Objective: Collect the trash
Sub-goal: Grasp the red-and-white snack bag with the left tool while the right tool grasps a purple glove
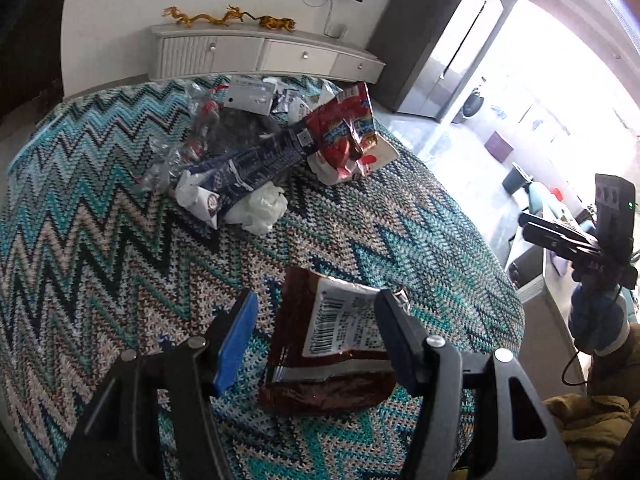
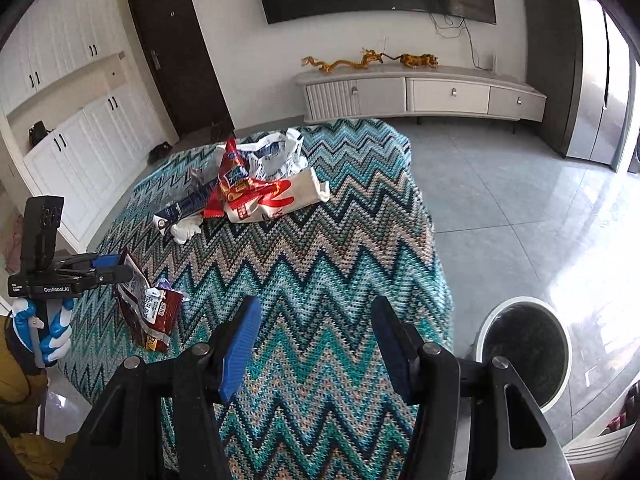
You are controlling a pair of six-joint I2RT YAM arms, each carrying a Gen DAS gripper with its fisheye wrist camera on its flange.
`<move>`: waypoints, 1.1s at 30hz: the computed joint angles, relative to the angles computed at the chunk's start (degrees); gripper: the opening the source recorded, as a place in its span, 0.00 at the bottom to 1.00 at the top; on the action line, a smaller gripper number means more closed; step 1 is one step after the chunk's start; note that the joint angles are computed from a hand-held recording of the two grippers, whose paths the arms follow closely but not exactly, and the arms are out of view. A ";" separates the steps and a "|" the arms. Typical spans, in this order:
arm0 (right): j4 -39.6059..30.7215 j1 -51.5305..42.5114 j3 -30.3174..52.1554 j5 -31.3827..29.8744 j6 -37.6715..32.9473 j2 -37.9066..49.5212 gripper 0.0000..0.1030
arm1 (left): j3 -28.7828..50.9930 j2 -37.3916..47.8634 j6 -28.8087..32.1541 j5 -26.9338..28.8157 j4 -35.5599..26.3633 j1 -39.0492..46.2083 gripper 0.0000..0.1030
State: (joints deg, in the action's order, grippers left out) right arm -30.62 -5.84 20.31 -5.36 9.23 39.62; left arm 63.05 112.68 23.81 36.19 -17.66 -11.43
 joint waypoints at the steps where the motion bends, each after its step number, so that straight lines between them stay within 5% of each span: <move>1: 1.42 1.07 0.10 0.34 0.73 2.09 0.53 | 0.42 0.81 0.58 1.00 -0.53 0.22 0.37; 3: 3.77 2.96 0.51 0.97 1.78 5.78 0.53 | 2.10 3.09 2.19 4.18 -3.69 0.92 0.17; 10: 12.44 12.77 4.02 3.36 4.65 20.60 0.53 | -2.30 0.86 1.86 10.25 -1.50 4.55 0.05; 25: 21.92 27.23 16.84 -1.25 5.34 47.97 0.53 | -3.29 -4.36 0.60 16.00 -2.06 18.75 0.04; 33: 22.22 29.13 23.24 -0.48 4.75 54.59 0.59 | -3.56 -5.38 1.56 16.28 -2.95 23.55 0.04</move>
State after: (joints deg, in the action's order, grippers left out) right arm -8.40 23.29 43.55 -5.83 13.99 94.21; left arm 59.49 107.30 25.37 52.47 -20.61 12.12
